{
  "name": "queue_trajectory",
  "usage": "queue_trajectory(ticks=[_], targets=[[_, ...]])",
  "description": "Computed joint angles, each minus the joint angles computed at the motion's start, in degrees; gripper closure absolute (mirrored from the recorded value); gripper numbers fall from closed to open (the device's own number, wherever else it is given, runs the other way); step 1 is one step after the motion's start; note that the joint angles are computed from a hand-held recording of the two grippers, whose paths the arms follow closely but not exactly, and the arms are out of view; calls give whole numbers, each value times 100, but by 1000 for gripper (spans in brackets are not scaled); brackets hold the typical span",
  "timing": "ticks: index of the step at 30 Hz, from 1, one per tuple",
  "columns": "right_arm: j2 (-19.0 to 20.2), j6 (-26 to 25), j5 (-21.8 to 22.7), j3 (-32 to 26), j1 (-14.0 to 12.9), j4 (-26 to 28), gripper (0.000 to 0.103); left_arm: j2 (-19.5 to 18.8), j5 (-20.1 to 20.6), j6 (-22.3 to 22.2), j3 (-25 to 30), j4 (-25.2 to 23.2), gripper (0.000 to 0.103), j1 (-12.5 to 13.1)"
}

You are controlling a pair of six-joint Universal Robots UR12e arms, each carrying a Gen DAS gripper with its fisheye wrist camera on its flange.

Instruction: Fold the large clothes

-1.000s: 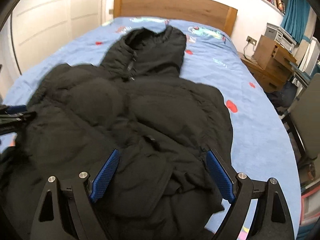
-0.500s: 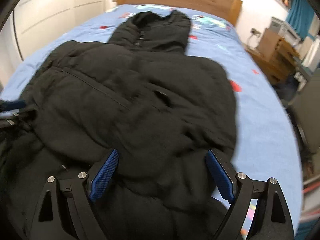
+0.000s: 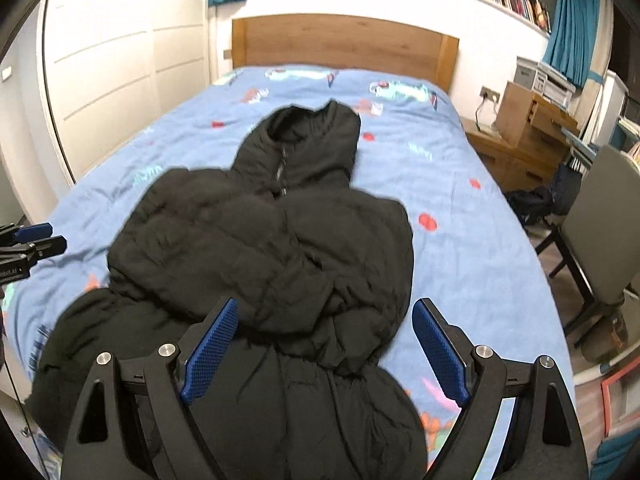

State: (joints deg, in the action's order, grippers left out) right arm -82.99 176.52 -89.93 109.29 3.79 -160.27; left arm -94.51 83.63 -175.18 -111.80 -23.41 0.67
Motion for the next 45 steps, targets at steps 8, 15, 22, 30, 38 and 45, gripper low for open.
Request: queue_trajectory(ticks=[8,15,22,30,38,45], targets=[[787,-10,444,-1134,-161,255,10,-908,-446,-280,1370,-446,40,208],[2064,122,942,-2733,-320,625,5,-2427,-899,-582,3179,-943,39,113],[3399,581,923,-4385,-336,925,5,-3810,-875,-957,4914,-1371,39,-42],[4512,414,441,-6021,-162,1412,1,-4886,-563,-685,6486,-1673,39,-334],[5413,498,37,-7411,-112,2220,3,-5727,-7,-614,7656,-2342,41,-506],[5267,376,554,-7075,-191,2120,88,-5399,-46,-665,6977,-1955,94,-459]])
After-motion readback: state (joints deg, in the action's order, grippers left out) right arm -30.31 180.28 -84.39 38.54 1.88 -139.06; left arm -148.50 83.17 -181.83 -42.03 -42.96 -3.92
